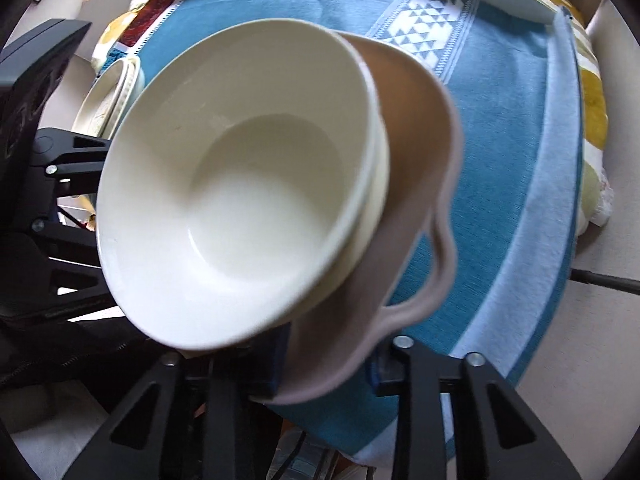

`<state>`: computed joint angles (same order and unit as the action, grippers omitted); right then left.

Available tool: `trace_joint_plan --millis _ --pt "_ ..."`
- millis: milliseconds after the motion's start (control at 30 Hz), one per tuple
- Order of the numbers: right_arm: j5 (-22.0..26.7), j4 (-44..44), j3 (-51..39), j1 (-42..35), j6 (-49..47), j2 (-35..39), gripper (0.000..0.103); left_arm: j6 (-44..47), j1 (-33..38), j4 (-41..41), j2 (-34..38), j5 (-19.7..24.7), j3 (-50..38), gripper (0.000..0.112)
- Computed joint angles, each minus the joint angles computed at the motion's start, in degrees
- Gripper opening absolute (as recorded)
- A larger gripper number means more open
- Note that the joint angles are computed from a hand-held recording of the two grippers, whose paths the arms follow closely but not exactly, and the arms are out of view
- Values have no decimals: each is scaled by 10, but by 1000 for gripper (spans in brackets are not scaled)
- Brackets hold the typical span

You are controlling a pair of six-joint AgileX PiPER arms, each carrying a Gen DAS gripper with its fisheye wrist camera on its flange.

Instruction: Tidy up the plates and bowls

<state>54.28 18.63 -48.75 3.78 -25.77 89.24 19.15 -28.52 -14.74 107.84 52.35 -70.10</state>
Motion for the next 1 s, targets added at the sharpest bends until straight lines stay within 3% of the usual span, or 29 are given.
trace_joint_plan --millis 233,400,700,1000 --pt "-31 -9 41 -3 -9 -57 24 -10 -22 20 -56 -64 71 21" --pt "-18 -19 33 19 13 -82 24 -26 -19 33 -102 -65 96 21" --pt "67 -46 -73 118 114 -92 24 7 62 51 -227 26 109 21" --pt "104 -95 -236 287 305 -5 24 230 282 15 -246 125 64 21"
